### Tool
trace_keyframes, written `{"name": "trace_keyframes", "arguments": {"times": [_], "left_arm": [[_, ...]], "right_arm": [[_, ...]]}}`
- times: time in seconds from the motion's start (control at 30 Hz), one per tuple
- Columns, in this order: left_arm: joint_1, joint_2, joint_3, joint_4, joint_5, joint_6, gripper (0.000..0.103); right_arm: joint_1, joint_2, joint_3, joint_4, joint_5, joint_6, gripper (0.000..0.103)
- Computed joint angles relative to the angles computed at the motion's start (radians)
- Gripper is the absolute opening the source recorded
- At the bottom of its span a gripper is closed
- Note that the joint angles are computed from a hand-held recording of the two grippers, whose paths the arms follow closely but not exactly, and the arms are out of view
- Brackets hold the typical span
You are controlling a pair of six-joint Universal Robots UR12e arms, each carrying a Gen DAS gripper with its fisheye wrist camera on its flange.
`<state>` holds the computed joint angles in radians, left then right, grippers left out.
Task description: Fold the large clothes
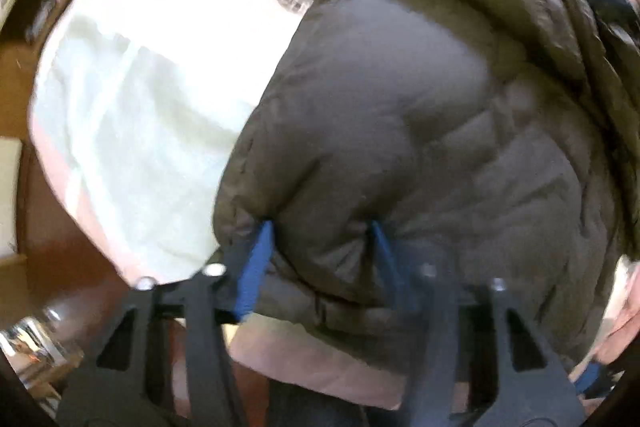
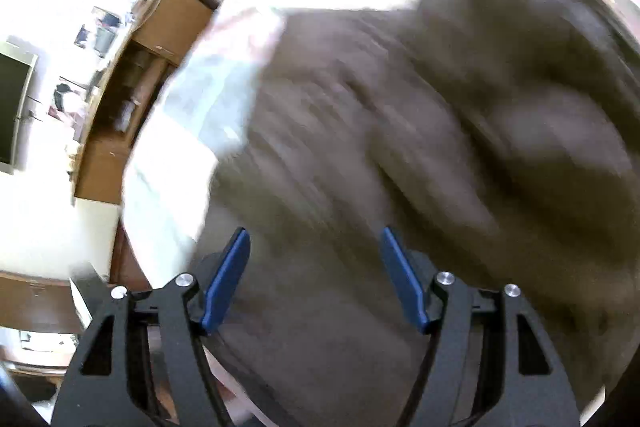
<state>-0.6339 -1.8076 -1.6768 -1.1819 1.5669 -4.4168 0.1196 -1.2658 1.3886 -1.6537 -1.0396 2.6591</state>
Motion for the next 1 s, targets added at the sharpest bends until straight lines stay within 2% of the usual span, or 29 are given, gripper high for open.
{"name": "trace_keyframes", "arguments": {"times": [0.03,0.07,0.13,0.17,0.23,0.3,0.33,0.37,0.47,0.57,0.6,0.63,0.67,0.7,0.73,0.77,0.8,0.87,0.9,0.93,1.0], "left_arm": [[0.006,0.006,-0.024,0.038,-0.016,-0.011,0.049],[0.011,0.011,-0.046,0.067,-0.027,-0.014,0.049],[0.016,0.009,-0.055,0.082,-0.035,-0.003,0.049],[0.019,0.006,-0.059,0.090,-0.040,0.007,0.049],[0.024,0.005,-0.070,0.121,-0.052,0.005,0.051],[0.045,0.019,-0.109,0.174,-0.066,0.015,0.051],[0.067,0.027,-0.137,0.210,-0.076,0.027,0.051],[0.070,0.029,-0.149,0.232,-0.084,0.021,0.051],[0.088,0.042,-0.180,0.268,-0.107,0.026,0.051],[0.099,0.076,-0.221,0.308,-0.138,-0.024,0.050],[0.097,0.083,-0.224,0.317,-0.128,-0.041,0.050],[0.099,0.089,-0.225,0.312,-0.116,-0.036,0.050],[0.099,0.096,-0.224,0.295,-0.104,-0.019,0.050],[0.098,0.095,-0.219,0.277,-0.104,-0.002,0.050],[0.095,0.091,-0.209,0.259,-0.111,0.011,0.050],[0.096,0.081,-0.210,0.253,-0.122,0.030,0.050],[0.094,0.071,-0.200,0.249,-0.125,0.029,0.050],[0.089,0.048,-0.188,0.247,-0.119,0.016,0.050],[0.090,0.044,-0.179,0.232,-0.113,0.005,0.050],[0.090,0.043,-0.168,0.214,-0.107,-0.012,0.049],[0.080,0.046,-0.136,0.191,-0.082,-0.028,0.050]], "right_arm": [[0.022,0.025,-0.024,-0.026,-0.037,0.017,0.053],[0.066,0.060,-0.050,-0.082,-0.117,0.042,0.053],[0.116,0.119,-0.109,-0.102,-0.224,0.073,0.053],[0.144,0.152,-0.133,-0.120,-0.305,0.091,0.053],[0.178,0.202,-0.169,-0.131,-0.393,0.133,0.053],[0.194,0.249,-0.212,-0.122,-0.421,0.184,0.054],[0.205,0.269,-0.226,-0.138,-0.440,0.199,0.055],[0.216,0.285,-0.238,-0.159,-0.455,0.208,0.055],[0.234,0.296,-0.235,-0.233,-0.484,0.206,0.055],[0.231,0.292,-0.235,-0.224,-0.480,0.225,0.056],[0.225,0.284,-0.245,-0.182,-0.461,0.210,0.056],[0.208,0.261,-0.237,-0.168,-0.401,0.198,0.056],[0.197,0.243,-0.221,-0.195,-0.348,0.193,0.056],[0.185,0.209,-0.191,-0.264,-0.300,0.170,0.056],[0.182,0.190,-0.162,-0.340,-0.295,0.159,0.056],[0.180,0.186,-0.165,-0.375,-0.301,0.141,0.056],[0.176,0.201,-0.183,-0.367,-0.306,0.146,0.056],[0.166,0.256,-0.243,-0.256,-0.317,0.209,0.056],[0.170,0.280,-0.254,-0.237,-0.345,0.225,0.056],[0.181,0.312,-0.287,-0.209,-0.383,0.207,0.057],[0.186,0.306,-0.269,-0.211,-0.392,0.146,0.057]]}}
